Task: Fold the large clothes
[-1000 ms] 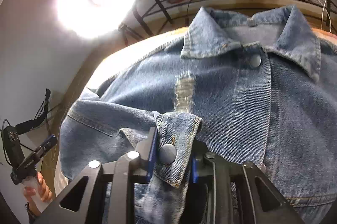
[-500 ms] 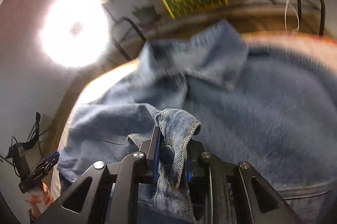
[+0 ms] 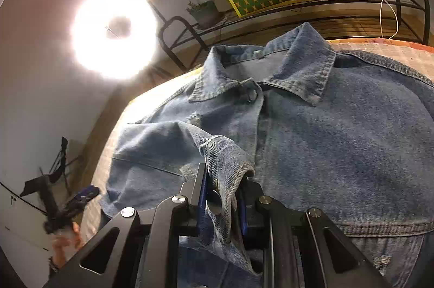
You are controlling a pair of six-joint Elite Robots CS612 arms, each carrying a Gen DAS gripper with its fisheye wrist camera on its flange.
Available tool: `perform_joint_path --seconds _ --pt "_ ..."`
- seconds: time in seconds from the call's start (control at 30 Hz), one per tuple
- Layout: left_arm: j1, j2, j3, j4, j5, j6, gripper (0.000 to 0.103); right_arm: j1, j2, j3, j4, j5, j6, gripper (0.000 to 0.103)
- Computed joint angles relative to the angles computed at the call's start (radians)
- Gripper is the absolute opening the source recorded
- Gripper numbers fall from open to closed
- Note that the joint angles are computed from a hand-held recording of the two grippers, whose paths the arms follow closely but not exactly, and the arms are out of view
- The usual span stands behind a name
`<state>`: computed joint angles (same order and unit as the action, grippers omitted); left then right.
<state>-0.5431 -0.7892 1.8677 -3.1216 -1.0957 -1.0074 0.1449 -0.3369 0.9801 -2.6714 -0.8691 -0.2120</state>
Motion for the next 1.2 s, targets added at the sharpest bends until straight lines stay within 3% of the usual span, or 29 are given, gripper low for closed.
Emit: perform_joint_path --seconds 0.13,0.2,0.27,0.37,0.4,0.47,0.53,0.6,0.67,0.8,0.87,0.9,0.97,1.17,1.2 --pt "-0.013 0.013 -0.054 0.127 0.049 0.012 0.064 -0.001 -0.006 0.002 0.001 0.027 0.016 0.018" --pt "-0.022 0.020 -0.069 0.125 0.069 0.022 0.064 0.011 -0.016 0.019 -0.084 -0.074 -0.015 0.019" --pt "-0.030 0.026 -0.078 0.092 0.086 0.034 0.064 0.025 -0.011 0.003 -0.069 -0.176 -0.044 0.022" --pt "-0.040 0.041 -0.110 0.074 0.105 0.095 0.064 0.042 0.005 -0.017 -0.067 -0.291 -0.082 0.036" --pt "-0.043 0.047 -0.122 0.085 0.112 0.112 0.064 0.047 0.007 -0.016 -0.073 -0.320 -0.101 0.043" --pt "-0.043 0.061 -0.150 0.123 0.110 0.144 0.064 0.052 0.008 -0.012 -0.085 -0.344 -0.132 0.043" --pt "-0.040 0.073 -0.171 0.170 0.102 0.154 0.064 0.046 0.000 0.002 -0.107 -0.326 -0.128 0.043" --pt "-0.037 0.087 -0.193 0.229 0.096 0.157 0.064 0.033 -0.014 0.034 -0.155 -0.292 -0.101 0.056" --pt "-0.034 0.097 -0.193 0.218 0.098 0.154 0.067 0.021 -0.033 0.076 -0.222 -0.268 -0.070 0.062" --pt "-0.033 0.102 -0.187 0.192 0.102 0.152 0.068 0.003 -0.057 0.129 -0.255 -0.224 -0.079 0.062" --pt "-0.036 0.104 -0.189 0.198 0.112 0.154 0.068 -0.005 -0.055 0.128 -0.217 -0.180 -0.092 0.059" --pt "-0.036 0.105 -0.190 0.198 0.113 0.153 0.068 -0.002 -0.050 0.120 -0.185 -0.192 -0.114 0.048" --pt "-0.036 0.106 -0.189 0.192 0.111 0.150 0.068 0.009 -0.039 0.104 -0.145 -0.253 -0.149 0.037" --pt "-0.051 0.082 -0.165 0.184 0.127 0.104 0.068 0.004 -0.037 0.104 -0.143 -0.252 -0.128 0.038" --pt "-0.057 0.076 -0.157 0.168 0.134 0.101 0.068 0.001 -0.045 0.120 -0.165 -0.250 -0.121 0.043"
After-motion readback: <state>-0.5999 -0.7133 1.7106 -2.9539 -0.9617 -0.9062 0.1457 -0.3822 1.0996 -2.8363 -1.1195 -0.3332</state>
